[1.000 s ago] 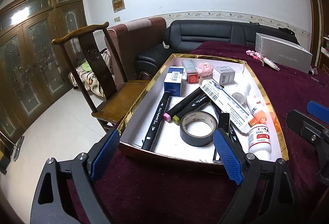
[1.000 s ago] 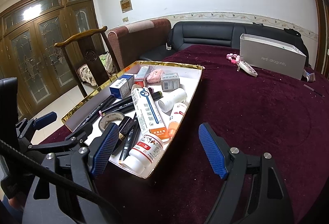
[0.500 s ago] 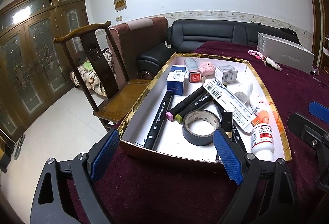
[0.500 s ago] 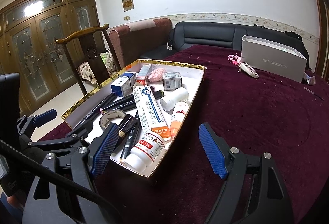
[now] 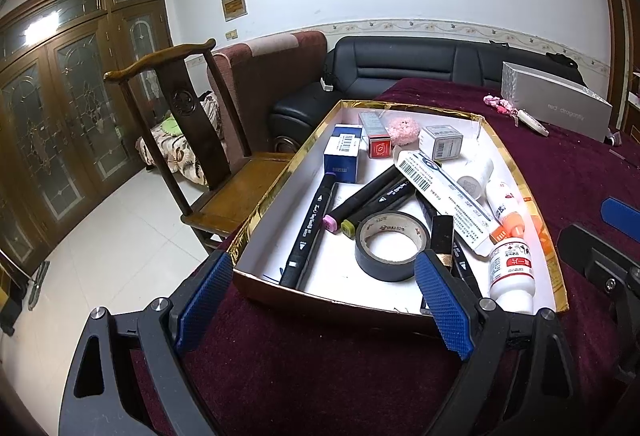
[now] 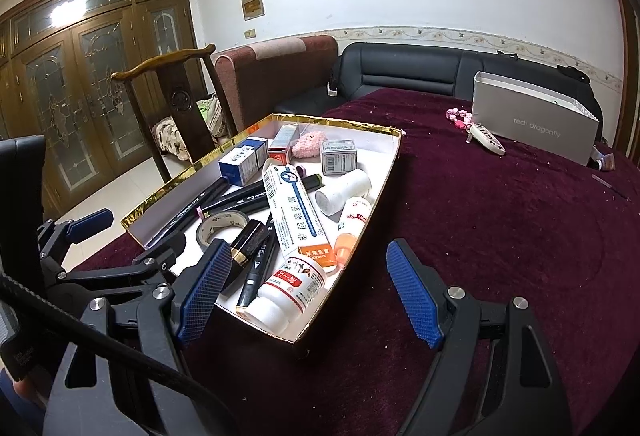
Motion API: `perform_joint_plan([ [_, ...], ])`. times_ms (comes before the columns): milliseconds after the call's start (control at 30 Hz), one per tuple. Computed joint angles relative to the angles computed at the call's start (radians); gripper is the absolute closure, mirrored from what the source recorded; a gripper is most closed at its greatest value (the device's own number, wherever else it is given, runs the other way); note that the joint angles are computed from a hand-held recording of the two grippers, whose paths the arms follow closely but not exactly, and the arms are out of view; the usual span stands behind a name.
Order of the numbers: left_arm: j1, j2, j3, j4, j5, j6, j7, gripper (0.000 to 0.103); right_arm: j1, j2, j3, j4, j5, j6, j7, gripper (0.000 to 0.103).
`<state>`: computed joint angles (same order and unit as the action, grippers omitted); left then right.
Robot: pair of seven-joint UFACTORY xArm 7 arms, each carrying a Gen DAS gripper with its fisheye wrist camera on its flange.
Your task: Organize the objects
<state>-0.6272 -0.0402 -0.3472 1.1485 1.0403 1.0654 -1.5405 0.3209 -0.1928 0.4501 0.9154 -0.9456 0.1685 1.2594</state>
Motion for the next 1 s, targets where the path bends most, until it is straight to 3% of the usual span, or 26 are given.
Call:
perform_joint_plan([
  [1000,0.009,-0.012,-0.002,-0.014,-0.002,-0.025,0.002,0.014,-0.006,-0.005,0.002,-0.006,0.0,-0.007,0.0,0.022],
])
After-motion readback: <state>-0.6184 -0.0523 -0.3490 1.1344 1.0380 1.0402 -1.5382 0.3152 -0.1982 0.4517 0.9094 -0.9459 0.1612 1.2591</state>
